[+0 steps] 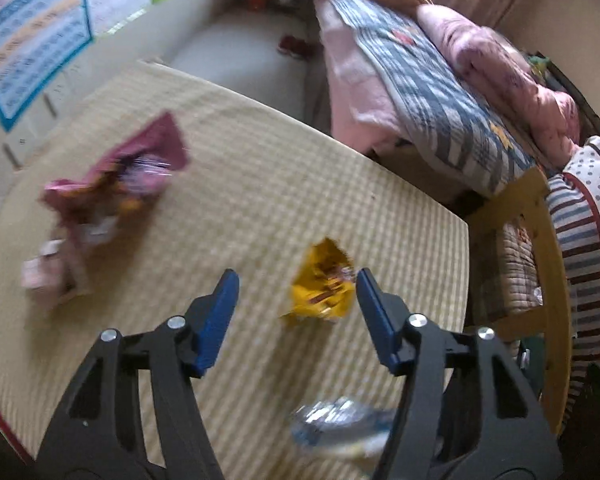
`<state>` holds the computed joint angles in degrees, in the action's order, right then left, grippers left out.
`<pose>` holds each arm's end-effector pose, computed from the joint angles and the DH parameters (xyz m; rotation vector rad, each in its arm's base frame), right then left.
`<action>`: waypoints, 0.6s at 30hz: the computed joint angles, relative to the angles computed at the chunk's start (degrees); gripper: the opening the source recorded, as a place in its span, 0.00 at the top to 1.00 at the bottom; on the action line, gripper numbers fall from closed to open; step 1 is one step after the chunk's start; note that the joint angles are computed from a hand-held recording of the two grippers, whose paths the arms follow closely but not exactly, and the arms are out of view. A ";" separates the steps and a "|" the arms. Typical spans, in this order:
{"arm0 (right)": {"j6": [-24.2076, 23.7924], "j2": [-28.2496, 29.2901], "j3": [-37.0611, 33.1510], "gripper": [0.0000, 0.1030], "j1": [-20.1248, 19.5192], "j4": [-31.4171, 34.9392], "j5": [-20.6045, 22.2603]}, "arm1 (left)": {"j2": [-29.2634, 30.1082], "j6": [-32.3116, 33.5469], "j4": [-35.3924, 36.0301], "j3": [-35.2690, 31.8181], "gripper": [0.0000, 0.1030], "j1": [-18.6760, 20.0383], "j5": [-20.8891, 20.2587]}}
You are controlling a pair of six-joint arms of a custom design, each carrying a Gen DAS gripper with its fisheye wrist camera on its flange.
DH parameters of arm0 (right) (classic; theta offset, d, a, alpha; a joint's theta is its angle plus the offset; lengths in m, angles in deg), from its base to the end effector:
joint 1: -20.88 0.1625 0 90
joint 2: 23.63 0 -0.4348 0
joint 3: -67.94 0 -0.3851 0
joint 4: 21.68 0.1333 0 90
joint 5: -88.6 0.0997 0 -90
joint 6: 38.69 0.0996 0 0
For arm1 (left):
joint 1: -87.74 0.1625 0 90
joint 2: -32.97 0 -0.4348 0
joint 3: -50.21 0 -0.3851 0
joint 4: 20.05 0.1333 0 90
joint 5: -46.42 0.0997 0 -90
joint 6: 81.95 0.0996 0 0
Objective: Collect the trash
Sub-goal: 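Grasp the yellow wrapper with the left gripper while the right grasps the blue-white wrapper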
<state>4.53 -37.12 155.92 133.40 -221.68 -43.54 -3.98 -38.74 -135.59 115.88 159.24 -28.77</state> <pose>0.3103 -0.5748 -0.1094 -0.7759 -2.4785 1.2321 -0.0968 -0.7895 0.1371 1.4946 2.4814 0.1591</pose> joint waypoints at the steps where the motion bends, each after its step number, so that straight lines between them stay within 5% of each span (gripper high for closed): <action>1: -0.41 -0.01 -0.12 0.96 -0.10 -0.19 0.18 | 0.20 0.18 -0.26 0.48 0.43 -0.16 0.46; 4: -1.06 0.03 -0.26 0.96 -0.23 -0.20 0.62 | 1.49 0.93 -0.89 1.68 0.43 -0.71 2.98; 5: -1.24 -0.05 -0.03 0.96 -0.27 -0.29 0.73 | 1.86 1.01 -0.34 1.40 0.48 -0.65 3.53; 6: -1.45 -0.07 -0.12 0.96 -0.35 -0.07 0.90 | 2.51 0.79 1.22 0.69 0.65 -0.60 4.22; 18: -1.19 -0.35 -0.92 0.95 -0.58 3.19 0.67 | -1.13 -0.31 -1.51 0.01 0.71 2.55 0.20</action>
<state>3.34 -37.47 155.00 132.81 -218.49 -42.86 -5.11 -39.05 -137.10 115.89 161.79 -28.57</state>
